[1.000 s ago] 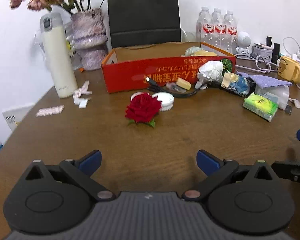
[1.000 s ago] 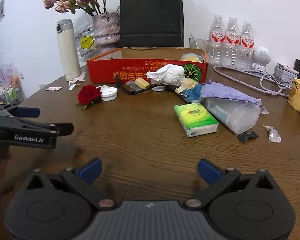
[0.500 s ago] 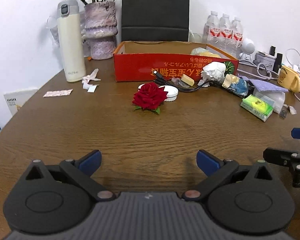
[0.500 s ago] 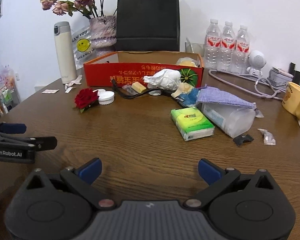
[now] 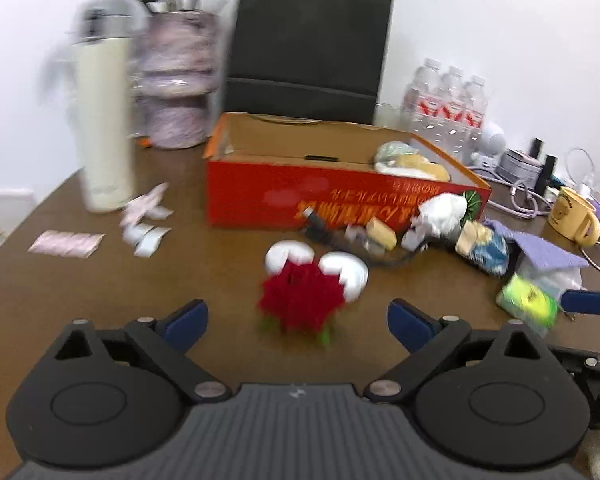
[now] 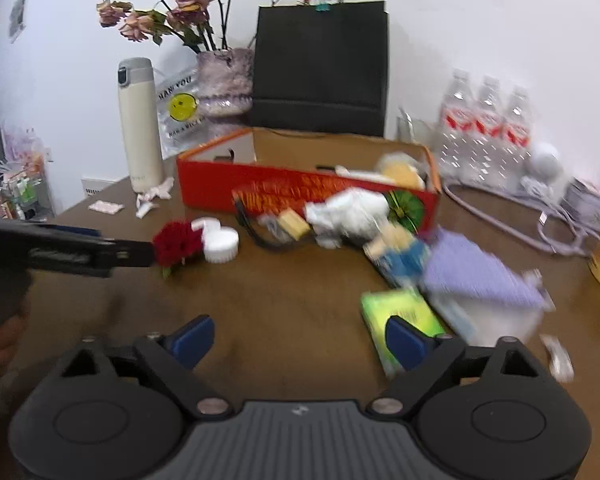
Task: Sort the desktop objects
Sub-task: 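Grasp the red rose with the left tool while the right tool grasps a white lid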
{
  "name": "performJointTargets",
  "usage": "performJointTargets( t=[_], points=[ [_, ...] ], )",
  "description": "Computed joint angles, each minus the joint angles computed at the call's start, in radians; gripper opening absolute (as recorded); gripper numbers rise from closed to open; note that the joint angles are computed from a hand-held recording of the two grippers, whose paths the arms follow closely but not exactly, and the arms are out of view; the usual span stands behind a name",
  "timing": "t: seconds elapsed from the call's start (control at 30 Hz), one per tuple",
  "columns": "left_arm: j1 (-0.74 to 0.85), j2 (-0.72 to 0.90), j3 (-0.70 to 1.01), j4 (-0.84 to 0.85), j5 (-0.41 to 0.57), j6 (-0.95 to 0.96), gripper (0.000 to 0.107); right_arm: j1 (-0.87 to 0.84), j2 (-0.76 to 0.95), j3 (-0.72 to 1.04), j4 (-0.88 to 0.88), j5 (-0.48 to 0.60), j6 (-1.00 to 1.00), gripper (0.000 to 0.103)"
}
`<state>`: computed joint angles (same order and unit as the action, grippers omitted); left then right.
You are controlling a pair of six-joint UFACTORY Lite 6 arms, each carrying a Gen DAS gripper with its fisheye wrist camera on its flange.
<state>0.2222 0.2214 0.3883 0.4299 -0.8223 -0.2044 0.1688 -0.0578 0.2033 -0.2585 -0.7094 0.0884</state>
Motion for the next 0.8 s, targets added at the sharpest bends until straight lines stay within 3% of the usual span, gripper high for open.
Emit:
performJointTargets(
  t=[0.07, 0.13, 0.2, 0.3, 0.63, 0.8],
  points=[
    [-0.001, 0.107, 0.124, 0.049, 0.018, -0.006, 0.093, 0.024, 0.069, 0.094, 0.006, 0.029, 0.008, 0.076],
    [0.026, 0.195, 0.248, 0.188, 0.093, -0.122, 0.077, 0.046, 0.130, 0.176, -0.011, 0.054, 0.025, 0.059],
    [0.073, 0.253, 0.318, 0.339, 0.119, -0.259, 0.057, 0.065, 0.201, 0.256, -0.048, 0.073, 0.042, 0.053],
    [0.151, 0.280, 0.336, 0.489, 0.062, -0.357, 0.044, 0.121, 0.310, 0.372, -0.031, 0.114, 0.020, 0.053],
    [0.413, 0.208, 0.278, 0.692, -0.084, -0.478, 0.040, 0.277, 0.636, 0.768, 0.045, 0.255, 0.029, 0.053],
    [0.523, 0.095, 0.178, 0.741, -0.097, -0.482, 0.040, 0.301, 0.691, 0.831, 0.079, 0.263, 0.029, 0.052]
  ],
)
